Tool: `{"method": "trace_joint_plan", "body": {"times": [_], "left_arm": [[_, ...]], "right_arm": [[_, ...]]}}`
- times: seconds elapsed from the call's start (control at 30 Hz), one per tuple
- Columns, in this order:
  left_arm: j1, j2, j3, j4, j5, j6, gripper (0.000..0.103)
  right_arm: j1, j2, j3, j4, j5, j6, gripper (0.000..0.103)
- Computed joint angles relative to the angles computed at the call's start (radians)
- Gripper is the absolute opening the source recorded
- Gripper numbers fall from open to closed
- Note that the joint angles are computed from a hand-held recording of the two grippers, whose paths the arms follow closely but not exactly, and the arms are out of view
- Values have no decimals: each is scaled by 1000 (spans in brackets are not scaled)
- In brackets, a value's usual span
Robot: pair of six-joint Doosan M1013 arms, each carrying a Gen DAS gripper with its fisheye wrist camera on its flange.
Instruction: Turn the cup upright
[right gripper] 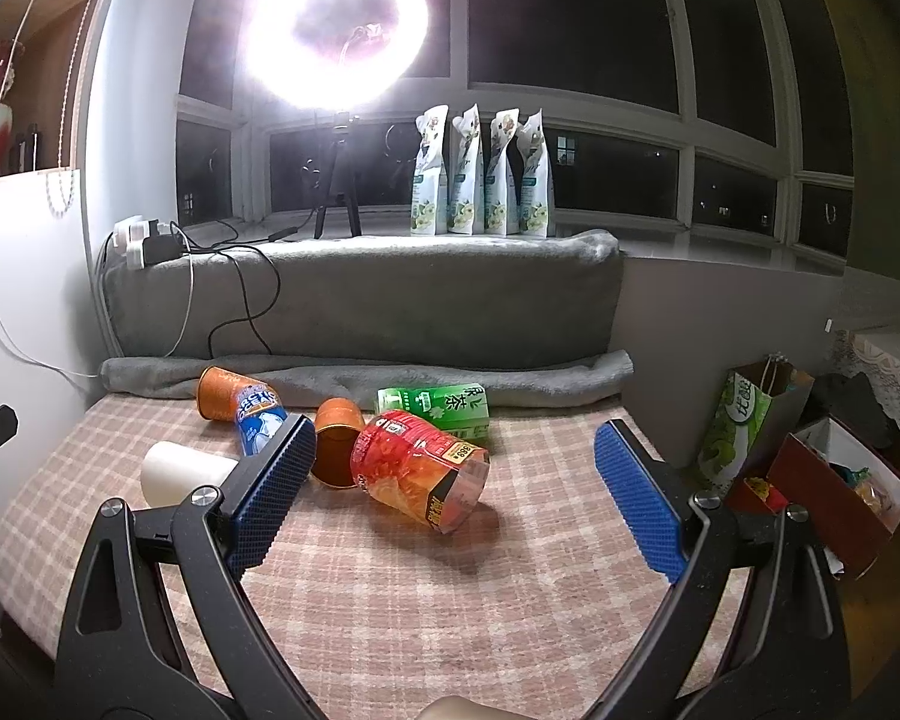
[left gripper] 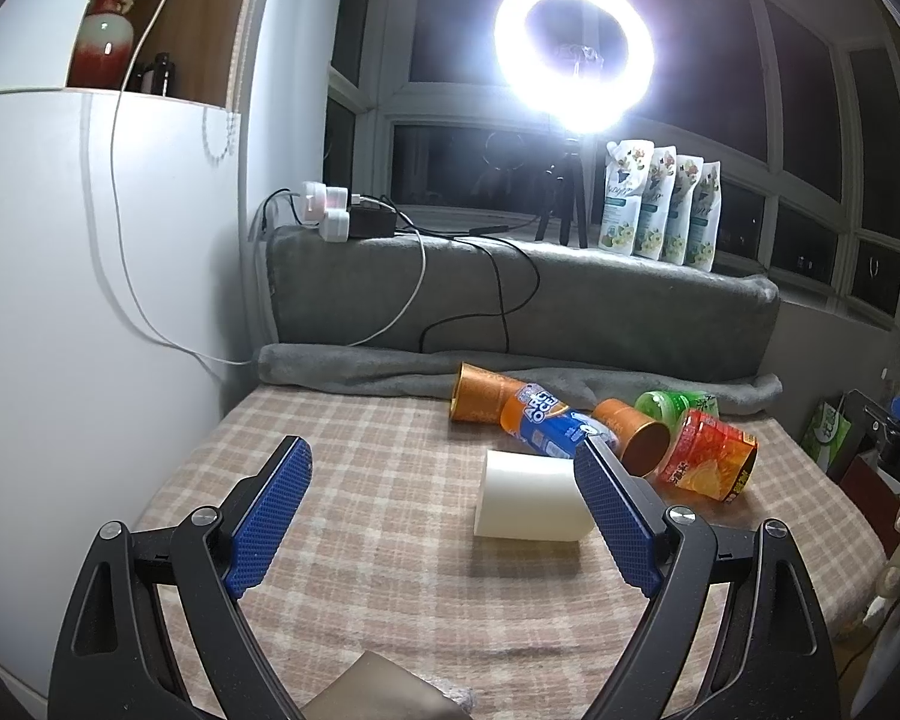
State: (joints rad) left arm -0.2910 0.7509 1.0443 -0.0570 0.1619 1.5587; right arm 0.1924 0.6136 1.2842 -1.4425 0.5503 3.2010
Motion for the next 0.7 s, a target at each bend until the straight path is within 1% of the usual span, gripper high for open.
{"method": "trace_joint_plan", "body": {"times": [0.07,0.23,0.3,0.37,0.43,0.5,0.53,0.6,0.7], "left_arm": [[1,4,-6,4,6,-4,89],[3,17,-26,20,34,-20,89],[4,22,-32,28,43,-25,89],[5,26,-36,28,50,-25,89],[6,31,-43,26,60,-23,89],[8,35,-49,16,70,-15,89],[8,38,-52,19,74,-19,89],[9,42,-57,20,81,-22,89],[12,47,-64,20,93,-26,89]], "right_arm": [[-2,5,-7,15,-10,-15,96],[-13,22,-33,98,-56,-115,96],[-21,32,-52,169,-89,-189,96],[-30,45,-77,268,-120,-291,96],[-36,61,-107,367,-140,-404,96],[-42,83,-148,493,-147,-549,96],[-45,95,-171,569,-149,-634,96],[-54,123,-227,781,-154,-866,96],[-62,171,-316,1018,-118,-1123,96]]}}
